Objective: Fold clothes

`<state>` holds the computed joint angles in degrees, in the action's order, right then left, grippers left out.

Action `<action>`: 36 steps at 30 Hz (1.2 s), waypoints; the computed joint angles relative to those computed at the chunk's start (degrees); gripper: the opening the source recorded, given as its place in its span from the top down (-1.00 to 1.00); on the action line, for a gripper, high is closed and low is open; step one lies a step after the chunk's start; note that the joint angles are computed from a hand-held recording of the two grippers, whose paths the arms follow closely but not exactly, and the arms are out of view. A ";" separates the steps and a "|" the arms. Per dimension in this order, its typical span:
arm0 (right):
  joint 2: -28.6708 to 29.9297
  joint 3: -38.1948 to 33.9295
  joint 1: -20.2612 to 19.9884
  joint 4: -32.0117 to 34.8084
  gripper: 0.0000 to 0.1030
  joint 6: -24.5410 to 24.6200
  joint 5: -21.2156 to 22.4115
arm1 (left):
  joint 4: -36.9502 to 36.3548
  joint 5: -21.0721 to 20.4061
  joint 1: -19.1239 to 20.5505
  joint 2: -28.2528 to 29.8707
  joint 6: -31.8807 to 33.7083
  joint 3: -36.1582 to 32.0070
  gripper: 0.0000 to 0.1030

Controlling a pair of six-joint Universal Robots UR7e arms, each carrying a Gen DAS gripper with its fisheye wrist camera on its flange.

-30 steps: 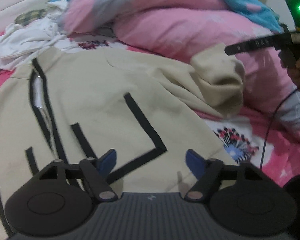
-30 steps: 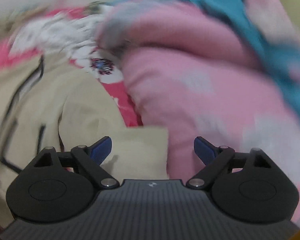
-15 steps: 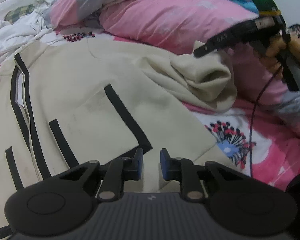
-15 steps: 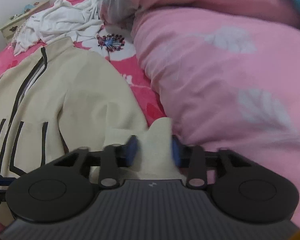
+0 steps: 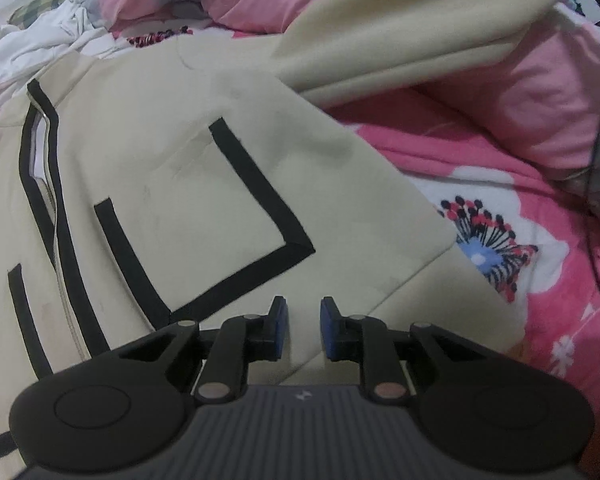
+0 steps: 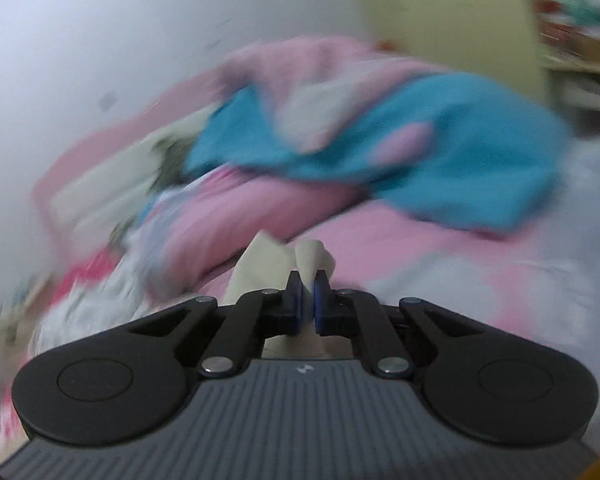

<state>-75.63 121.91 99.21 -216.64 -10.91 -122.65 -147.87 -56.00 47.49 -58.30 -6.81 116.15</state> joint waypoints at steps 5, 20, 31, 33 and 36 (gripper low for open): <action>-2.59 3.93 -5.52 -0.58 0.92 16.76 5.90 | 3.24 -1.15 0.63 -0.24 -2.75 -0.60 0.63; 1.88 -2.69 -1.10 15.77 0.92 9.52 39.80 | -0.76 -10.46 5.58 -4.24 -9.35 1.13 0.62; 7.67 -4.32 0.97 64.37 0.65 -18.19 43.07 | -4.85 -6.56 11.18 -20.82 -21.33 9.58 0.51; 8.33 -4.79 1.16 73.80 0.58 -16.88 37.10 | -4.29 -2.71 10.25 -22.62 -20.71 10.40 0.49; 7.05 -3.22 1.28 76.93 0.47 -15.54 34.73 | -5.98 -2.66 9.79 -23.18 -19.19 10.54 0.43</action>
